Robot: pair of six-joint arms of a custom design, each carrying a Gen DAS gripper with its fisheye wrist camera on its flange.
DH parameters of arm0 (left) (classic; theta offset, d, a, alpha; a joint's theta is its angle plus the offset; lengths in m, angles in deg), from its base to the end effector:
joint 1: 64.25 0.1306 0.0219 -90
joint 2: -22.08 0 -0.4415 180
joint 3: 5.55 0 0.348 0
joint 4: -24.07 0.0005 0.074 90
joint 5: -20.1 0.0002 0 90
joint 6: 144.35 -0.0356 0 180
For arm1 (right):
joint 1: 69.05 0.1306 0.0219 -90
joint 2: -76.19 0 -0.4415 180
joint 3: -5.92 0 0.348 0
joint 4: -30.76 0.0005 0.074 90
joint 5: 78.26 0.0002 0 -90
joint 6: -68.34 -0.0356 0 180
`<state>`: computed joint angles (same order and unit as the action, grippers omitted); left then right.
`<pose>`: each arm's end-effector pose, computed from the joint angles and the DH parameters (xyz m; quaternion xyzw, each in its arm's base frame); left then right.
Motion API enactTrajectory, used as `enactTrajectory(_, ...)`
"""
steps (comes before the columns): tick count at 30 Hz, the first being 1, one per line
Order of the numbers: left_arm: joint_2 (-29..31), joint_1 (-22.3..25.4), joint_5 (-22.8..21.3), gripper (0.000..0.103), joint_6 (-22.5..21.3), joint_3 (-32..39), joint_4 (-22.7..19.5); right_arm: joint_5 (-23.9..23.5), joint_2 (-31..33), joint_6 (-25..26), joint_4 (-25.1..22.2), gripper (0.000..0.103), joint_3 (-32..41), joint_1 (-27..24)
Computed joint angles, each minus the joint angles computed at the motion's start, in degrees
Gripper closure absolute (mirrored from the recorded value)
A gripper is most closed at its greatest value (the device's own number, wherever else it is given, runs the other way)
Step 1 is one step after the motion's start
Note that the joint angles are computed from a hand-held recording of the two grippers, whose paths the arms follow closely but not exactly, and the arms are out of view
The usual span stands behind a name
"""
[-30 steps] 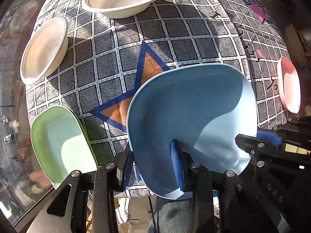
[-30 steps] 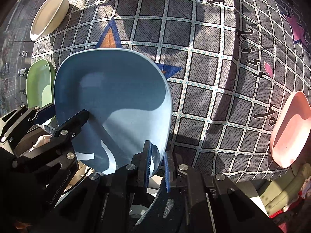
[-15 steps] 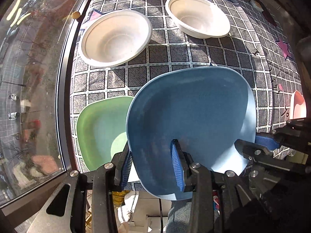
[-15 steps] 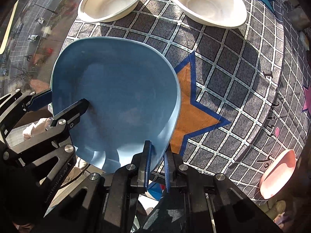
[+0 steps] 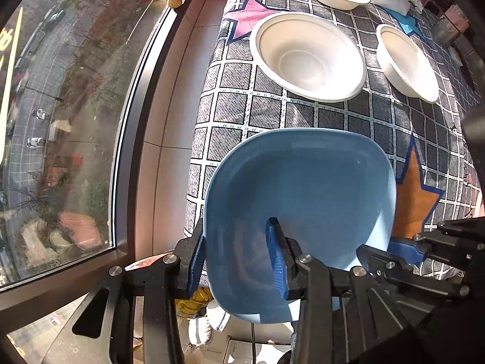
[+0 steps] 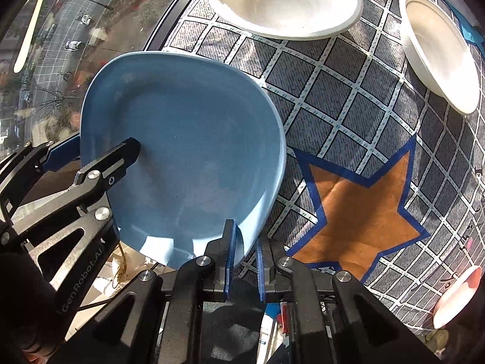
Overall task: Organize plates and bowls
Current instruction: 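Lift the blue plate with both grippers and carry it onto the green plate, then open both grippers to release the blue plate on the green plate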
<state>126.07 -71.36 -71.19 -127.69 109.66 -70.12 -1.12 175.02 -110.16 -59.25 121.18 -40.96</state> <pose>0.4795 -0.0595 0.5179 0.6440 0.7625 0.0429 0.0452 0.3970 0.2203 0.5610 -0.4810 -0.8580 -0.1790 0.0197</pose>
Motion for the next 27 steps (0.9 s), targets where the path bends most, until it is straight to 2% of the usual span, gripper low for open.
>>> enactTrajectory(3,1.66,0.03,0.07,0.05,0.76,0.8,0.53,0.24,-1.82,-1.94,4.53,0.088,-3.67,-1.2)
enactTrajectory(4,1.83,-0.04,-0.74,0.037,1.65,0.95,1.02,-0.47,-2.47,-1.88,5.88,0.085,-5.39,-2.34)
enactTrajectory(5,1.91,0.25,-1.29,0.026,2.69,1.47,1.6,-0.25,-3.15,-4.0,7.66,0.06,-7.88,-0.84)
enactTrajectory(6,2.14,0.56,-1.34,0.025,3.63,1.63,2.36,0.11,-3.9,-4.88,7.52,0.042,-9.0,-0.38)
enactTrajectory(7,2.54,0.94,-1.25,0.024,4.26,2.14,2.36,1.61,-5.03,-5.2,6.4,0.015,-9.47,-0.17)
enactTrajectory(9,3.75,1.75,-1.48,0.024,4.71,4.4,-0.41,4.28,-6.57,-5.89,4.84,0.013,-10.1,1.55)
enactTrajectory(14,2.4,3.28,-2.71,0.023,2.3,2.02,2.03,4.99,-9.85,-13.14,-0.43,0.013,-10.77,6.76)
enactTrajectory(18,0.22,3.48,-3.6,0.023,0.16,-1.15,2.66,5.94,-11.78,-22.15,-0.54,0.013,-11.32,10.12)
enactTrajectory(20,-0.88,3.13,-4.02,0.023,-0.53,-2.72,2.34,6.17,-14.57,-23.71,0.74,0.013,-15.52,9.78)
enactTrajectory(22,-1.87,2.72,-3.92,0.023,-1.64,-3.65,1.13,6.46,-15.02,-25.26,-0.76,0.013,-15.11,9.76)
enactTrajectory(27,-5.63,0.67,-3.36,0.022,-6.17,-7.27,-0.28,10.33,-19.9,-37.21,-4.06,0.013,-17.33,15.77)
